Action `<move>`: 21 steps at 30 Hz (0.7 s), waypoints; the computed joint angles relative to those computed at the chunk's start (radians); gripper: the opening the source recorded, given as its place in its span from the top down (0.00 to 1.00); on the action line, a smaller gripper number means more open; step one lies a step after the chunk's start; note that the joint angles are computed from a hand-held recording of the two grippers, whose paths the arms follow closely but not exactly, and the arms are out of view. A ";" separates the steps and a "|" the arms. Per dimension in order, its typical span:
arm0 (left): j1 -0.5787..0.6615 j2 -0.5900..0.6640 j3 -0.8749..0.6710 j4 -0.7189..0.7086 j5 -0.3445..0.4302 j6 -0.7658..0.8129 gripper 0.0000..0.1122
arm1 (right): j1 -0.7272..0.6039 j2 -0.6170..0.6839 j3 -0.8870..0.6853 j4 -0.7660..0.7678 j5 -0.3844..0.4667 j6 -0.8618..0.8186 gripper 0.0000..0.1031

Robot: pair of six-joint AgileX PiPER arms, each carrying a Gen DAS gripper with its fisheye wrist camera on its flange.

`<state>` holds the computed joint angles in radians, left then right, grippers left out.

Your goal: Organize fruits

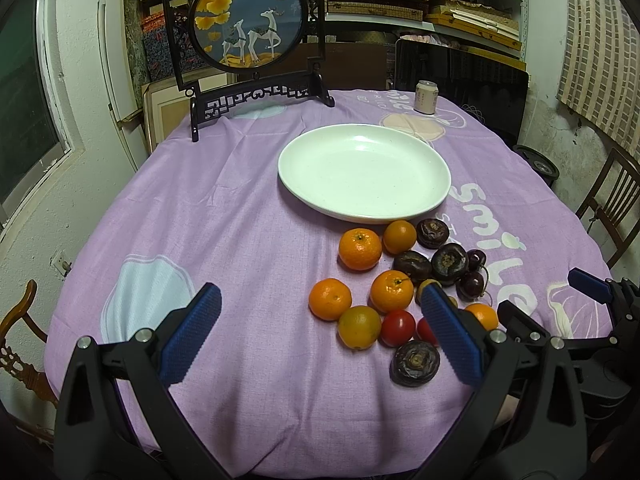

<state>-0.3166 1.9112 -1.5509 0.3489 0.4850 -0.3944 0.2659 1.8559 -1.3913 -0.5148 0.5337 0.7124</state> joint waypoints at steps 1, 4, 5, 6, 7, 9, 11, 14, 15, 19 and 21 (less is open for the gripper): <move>0.000 0.000 0.001 0.001 -0.001 -0.001 0.10 | 0.000 0.000 0.000 0.001 0.000 -0.001 0.01; 0.000 0.001 0.003 0.004 -0.003 -0.004 0.10 | 0.007 0.001 -0.001 -0.007 0.003 0.010 0.01; 0.000 0.001 0.000 0.001 0.000 -0.001 0.10 | 0.007 0.001 -0.001 -0.006 0.004 0.009 0.01; 0.001 0.001 0.008 0.005 -0.009 -0.006 0.10 | 0.008 0.001 -0.002 -0.006 0.004 0.010 0.01; 0.000 0.001 0.001 0.000 -0.001 0.000 0.10 | 0.007 0.001 -0.001 -0.006 0.003 0.010 0.01; 0.001 0.002 0.007 0.004 -0.008 -0.005 0.10 | 0.007 0.001 -0.002 -0.006 0.005 0.009 0.01; -0.005 0.006 0.002 0.013 -0.005 -0.018 0.10 | 0.007 0.001 -0.002 -0.004 0.004 0.007 0.01; -0.007 0.008 0.008 0.017 -0.011 -0.025 0.10 | 0.007 0.002 -0.002 -0.005 0.003 0.008 0.01; -0.008 0.008 0.016 0.024 -0.018 -0.034 0.10 | 0.007 0.002 -0.002 -0.005 0.003 0.008 0.01; -0.007 0.003 0.037 0.034 -0.030 -0.043 0.10 | 0.007 0.002 -0.002 -0.005 0.002 0.006 0.01; -0.006 0.004 0.050 0.045 -0.031 -0.053 0.10 | 0.009 0.008 -0.006 -0.001 0.007 -0.006 0.01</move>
<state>-0.3223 1.9154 -1.5009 0.3943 0.4538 -0.4476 0.2752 1.8635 -1.3973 -0.5153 0.5404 0.7067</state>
